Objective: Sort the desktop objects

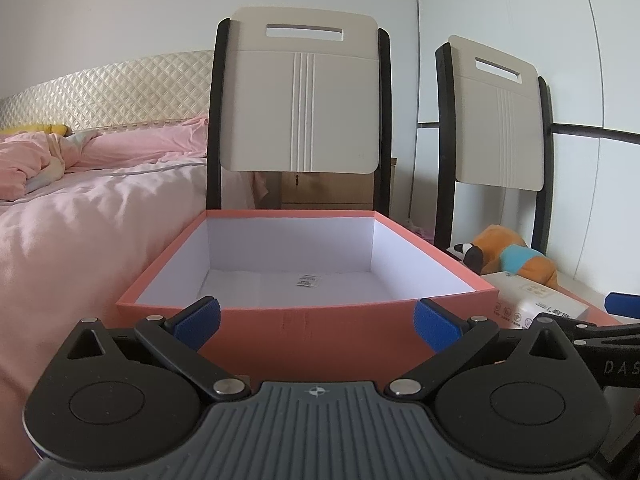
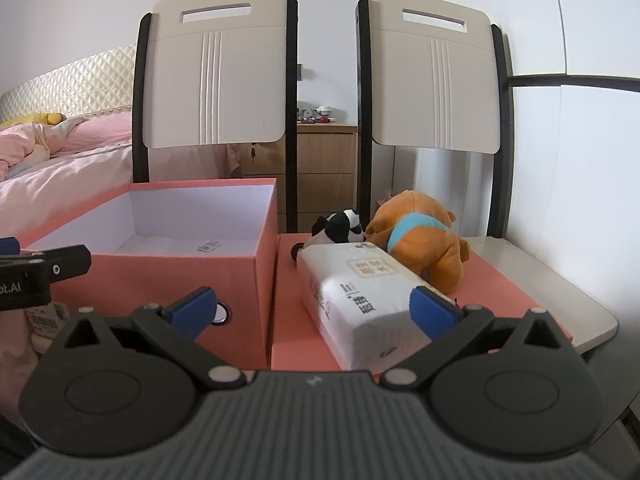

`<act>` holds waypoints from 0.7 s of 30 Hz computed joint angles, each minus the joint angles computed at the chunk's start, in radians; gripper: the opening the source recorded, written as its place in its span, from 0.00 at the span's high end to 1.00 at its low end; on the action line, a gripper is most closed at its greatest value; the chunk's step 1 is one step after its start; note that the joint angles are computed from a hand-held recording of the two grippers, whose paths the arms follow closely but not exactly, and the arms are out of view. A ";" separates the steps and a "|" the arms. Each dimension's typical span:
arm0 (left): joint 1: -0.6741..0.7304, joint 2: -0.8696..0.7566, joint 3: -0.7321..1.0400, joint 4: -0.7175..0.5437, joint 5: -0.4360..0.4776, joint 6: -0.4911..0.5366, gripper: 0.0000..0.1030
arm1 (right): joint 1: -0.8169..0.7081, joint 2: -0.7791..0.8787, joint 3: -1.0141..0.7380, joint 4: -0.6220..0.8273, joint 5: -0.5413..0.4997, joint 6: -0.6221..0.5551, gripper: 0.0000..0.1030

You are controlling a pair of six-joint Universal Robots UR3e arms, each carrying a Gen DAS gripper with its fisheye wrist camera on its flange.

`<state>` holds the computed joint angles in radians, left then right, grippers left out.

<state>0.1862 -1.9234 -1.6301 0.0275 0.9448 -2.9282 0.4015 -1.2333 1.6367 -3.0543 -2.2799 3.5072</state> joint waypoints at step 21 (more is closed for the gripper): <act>-0.006 0.005 -0.017 0.024 0.009 -0.002 0.00 | -0.001 -0.011 0.020 -0.022 0.009 0.004 0.00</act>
